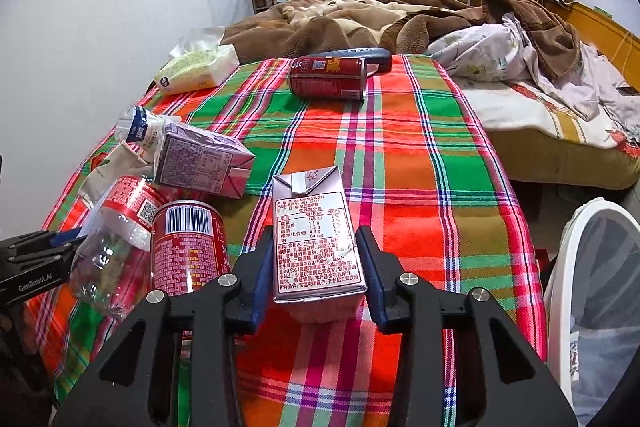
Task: Collect trash
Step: 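Grasp another white foam net sleeve with the left tool while the right tool grasps the pink milk carton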
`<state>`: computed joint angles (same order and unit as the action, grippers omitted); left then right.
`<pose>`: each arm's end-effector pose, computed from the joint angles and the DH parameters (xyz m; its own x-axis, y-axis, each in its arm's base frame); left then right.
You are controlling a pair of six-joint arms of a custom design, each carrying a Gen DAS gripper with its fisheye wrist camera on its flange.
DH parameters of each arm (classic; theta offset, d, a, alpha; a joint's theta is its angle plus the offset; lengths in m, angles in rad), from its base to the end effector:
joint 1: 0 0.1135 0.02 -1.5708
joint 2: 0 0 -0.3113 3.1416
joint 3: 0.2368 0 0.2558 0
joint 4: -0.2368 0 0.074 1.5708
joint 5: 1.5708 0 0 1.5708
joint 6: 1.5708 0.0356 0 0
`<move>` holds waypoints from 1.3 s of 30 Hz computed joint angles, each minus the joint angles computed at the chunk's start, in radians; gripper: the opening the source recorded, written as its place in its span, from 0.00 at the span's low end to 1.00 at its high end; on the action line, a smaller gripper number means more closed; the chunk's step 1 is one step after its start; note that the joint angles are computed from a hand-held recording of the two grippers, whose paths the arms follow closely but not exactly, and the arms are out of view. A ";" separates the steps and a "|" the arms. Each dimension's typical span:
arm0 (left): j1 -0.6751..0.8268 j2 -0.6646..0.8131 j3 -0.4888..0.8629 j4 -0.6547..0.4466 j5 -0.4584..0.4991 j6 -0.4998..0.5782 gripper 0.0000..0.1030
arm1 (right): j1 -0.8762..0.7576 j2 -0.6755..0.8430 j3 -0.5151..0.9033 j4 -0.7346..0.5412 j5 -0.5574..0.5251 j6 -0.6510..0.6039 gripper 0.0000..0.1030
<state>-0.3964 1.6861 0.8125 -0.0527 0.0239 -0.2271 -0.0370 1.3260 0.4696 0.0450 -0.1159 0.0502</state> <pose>0.3016 -0.1272 0.1830 -0.8084 0.0943 -0.5811 0.2230 0.9626 -0.1539 0.2281 -0.0043 0.1877 -0.7260 0.0768 -0.6834 -0.0064 0.9930 0.1183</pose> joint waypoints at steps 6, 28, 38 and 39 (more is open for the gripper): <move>-0.018 -0.030 -0.024 0.012 -0.007 -0.037 0.29 | -0.011 -0.017 -0.011 0.007 -0.007 -0.001 0.37; -0.131 -0.237 -0.085 -0.038 -0.102 -0.135 0.29 | -0.126 -0.182 -0.062 -0.034 -0.097 -0.025 0.37; -0.281 -0.300 -0.047 -0.090 -0.178 -0.175 0.29 | -0.262 -0.289 -0.075 -0.097 -0.186 -0.077 0.37; -0.302 -0.299 -0.036 -0.095 -0.187 -0.178 0.29 | -0.280 -0.299 -0.076 -0.104 -0.196 -0.083 0.37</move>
<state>-0.6984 1.3871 0.7762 -0.1479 -0.1630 -0.4056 -0.3169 1.0267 0.3940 -0.0590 -0.3119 -0.0328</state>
